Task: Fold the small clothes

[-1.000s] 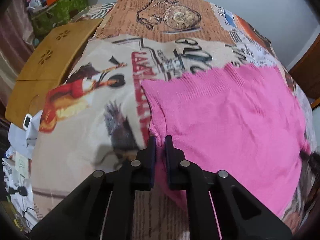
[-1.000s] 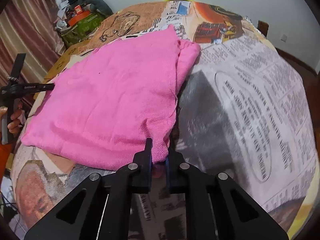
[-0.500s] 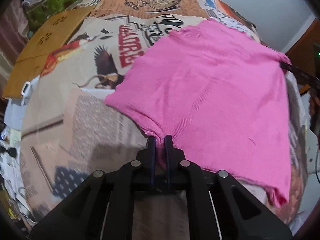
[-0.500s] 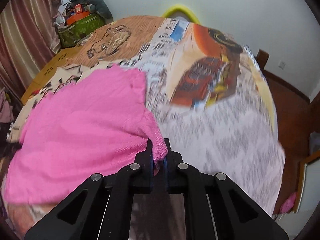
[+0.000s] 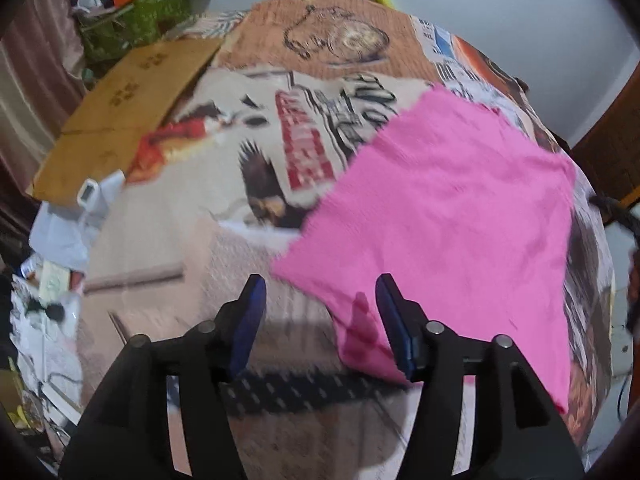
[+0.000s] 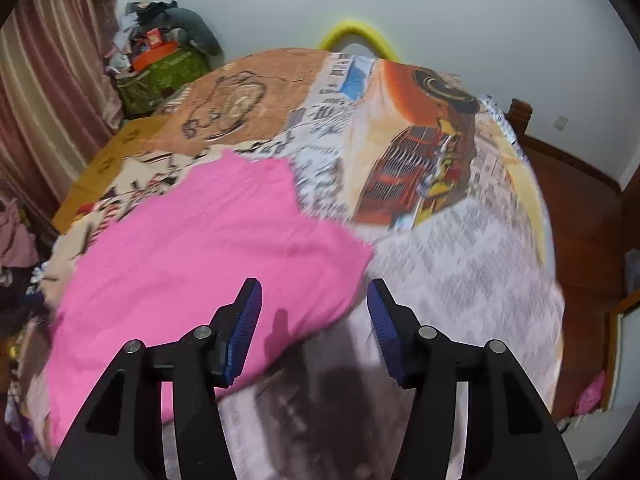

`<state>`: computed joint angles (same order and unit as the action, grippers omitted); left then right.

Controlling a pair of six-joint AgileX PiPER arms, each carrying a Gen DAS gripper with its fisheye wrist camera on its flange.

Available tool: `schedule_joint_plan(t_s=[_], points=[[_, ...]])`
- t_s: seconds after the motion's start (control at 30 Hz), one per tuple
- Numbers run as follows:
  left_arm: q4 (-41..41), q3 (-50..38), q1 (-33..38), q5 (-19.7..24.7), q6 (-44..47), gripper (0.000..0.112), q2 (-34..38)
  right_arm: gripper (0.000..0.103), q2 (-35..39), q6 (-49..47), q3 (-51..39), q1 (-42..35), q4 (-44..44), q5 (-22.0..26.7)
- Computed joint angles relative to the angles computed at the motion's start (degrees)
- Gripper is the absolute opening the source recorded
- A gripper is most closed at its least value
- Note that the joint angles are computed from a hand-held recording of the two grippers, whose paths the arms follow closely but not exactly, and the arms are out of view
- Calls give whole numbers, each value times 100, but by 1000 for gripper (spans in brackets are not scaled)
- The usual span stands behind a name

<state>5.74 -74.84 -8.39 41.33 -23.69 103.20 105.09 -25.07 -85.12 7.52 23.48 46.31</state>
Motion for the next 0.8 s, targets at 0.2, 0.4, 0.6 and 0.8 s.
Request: schedule_joint_plan(t_s=[0.2, 0.4, 0.6, 0.8], points=[[127, -837, 245, 244, 131, 59, 721, 62, -519, -283, 1222, 67, 838, 2], [66, -929, 235, 206, 288, 59, 1061, 62, -662, -280, 1795, 379, 1322, -261], [-19, -727, 197, 85, 437, 61, 1134, 61, -142, 67, 1410, 567, 1369, -353], [-6, -727, 176, 139, 426, 62, 1131, 11, 176, -335, 1227, 485, 1895, -242]])
